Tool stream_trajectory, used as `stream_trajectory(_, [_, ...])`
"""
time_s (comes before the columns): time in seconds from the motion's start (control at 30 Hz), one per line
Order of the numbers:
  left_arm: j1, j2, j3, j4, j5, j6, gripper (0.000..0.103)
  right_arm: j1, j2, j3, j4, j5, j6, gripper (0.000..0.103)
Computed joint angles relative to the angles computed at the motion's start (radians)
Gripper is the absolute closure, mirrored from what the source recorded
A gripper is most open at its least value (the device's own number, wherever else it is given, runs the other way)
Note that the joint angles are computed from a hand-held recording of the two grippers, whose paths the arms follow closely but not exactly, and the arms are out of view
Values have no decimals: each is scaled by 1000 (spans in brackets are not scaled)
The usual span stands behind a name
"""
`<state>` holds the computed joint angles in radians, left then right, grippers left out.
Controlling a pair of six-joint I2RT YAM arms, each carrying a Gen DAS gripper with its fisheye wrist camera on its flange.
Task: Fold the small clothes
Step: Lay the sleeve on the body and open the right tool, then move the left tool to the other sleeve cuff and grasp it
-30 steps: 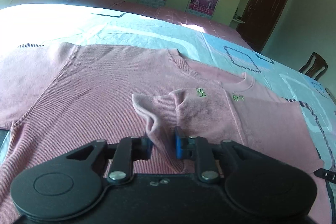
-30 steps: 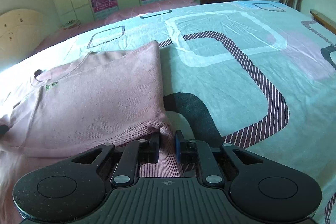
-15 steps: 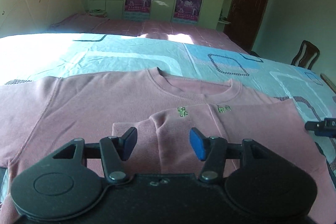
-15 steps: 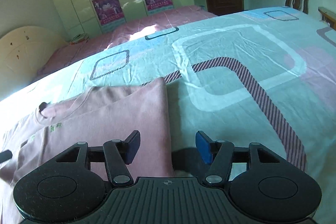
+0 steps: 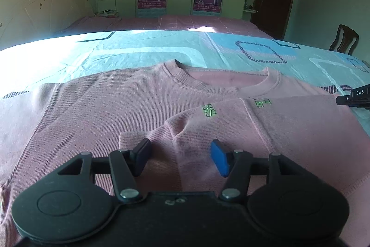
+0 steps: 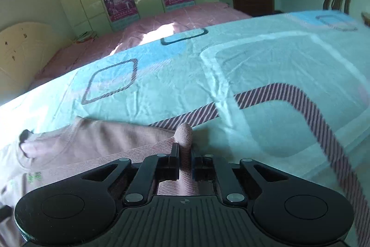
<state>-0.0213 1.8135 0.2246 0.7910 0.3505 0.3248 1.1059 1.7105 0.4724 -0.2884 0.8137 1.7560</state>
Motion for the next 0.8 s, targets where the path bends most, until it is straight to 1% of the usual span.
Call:
stream_trajectory(0.03, [-5, 12, -5, 25, -8, 3, 45, -1, -3, -6, 9, 0, 5, 95])
stream_trajectory(0.07, [-12, 0, -8, 16, -19, -1, 45, -4, -7, 3, -2, -6, -18, 95])
stream_trajectory(0.1, [-15, -25, -3, -21, -24, -7, 46, -2, -9, 29, -49, -6, -39, 95])
stream_trajectory(0.13, [-16, -64, 6, -80, -27, -13, 46, 16, -12, 49, -105, 10, -12, 95])
stream_trajectory(0.17, [-12, -97, 7, -118, -25, -19, 46, 44, -11, 81, -195, 30, 44, 95])
stream_trajectory(0.2, [-5, -127, 1, -139, -20, -22, 45, 79, -17, 105, -261, 49, 86, 94])
stream_trajectory(0.23, [5, -152, -8, -145, -14, -22, 41, 124, -21, 135, -322, 63, 129, 94])
stream_trajectory(0.3, [18, -177, -24, -145, -15, -13, 39, 200, 12, 202, -386, 57, 169, 94])
stream_trajectory(0.37, [28, -177, -23, -166, -24, 7, 39, 264, 70, 272, -425, 47, 190, 94])
stream_trajectory(0.43, [30, -136, -9, -171, -51, 41, 38, 307, 132, 331, -397, 14, 171, 94])
stream_trajectory(0.47, [39, -123, -16, -144, -42, 58, 37, 319, 163, 355, -387, 0, 164, 94])
stream_trajectory(0.5, [44, -119, -15, -142, -42, 72, 35, 323, 190, 373, -383, -17, 157, 94])
stream_trajectory(0.57, [67, -165, 12, -246, -37, 71, 34, 307, 226, 377, -341, -86, 152, 94])
stream_trajectory(0.6, [107, -220, 31, -347, -5, 66, 35, 311, 223, 377, -348, -82, 183, 93])
stream_trajectory(0.63, [154, -268, 37, -408, 38, 72, 36, 312, 214, 387, -368, -84, 196, 93])
stream_trajectory(0.67, [197, -309, 34, -445, 66, 88, 36, 323, 208, 404, -393, -69, 206, 93])
stream_trajectory(0.7, [248, -349, 38, -492, 93, 125, 35, 341, 216, 450, -440, -45, 207, 91])
stream_trajectory(0.73, [300, -370, 51, -543, 120, 165, 35, 346, 225, 483, -461, -36, 191, 89])
stream_trajectory(0.77, [354, -382, 70, -595, 146, 202, 35, 354, 235, 525, -482, -26, 175, 75])
stream_trajectory(0.8, [405, -384, 90, -640, 167, 234, 35, 356, 246, 555, -480, -16, 156, 50])
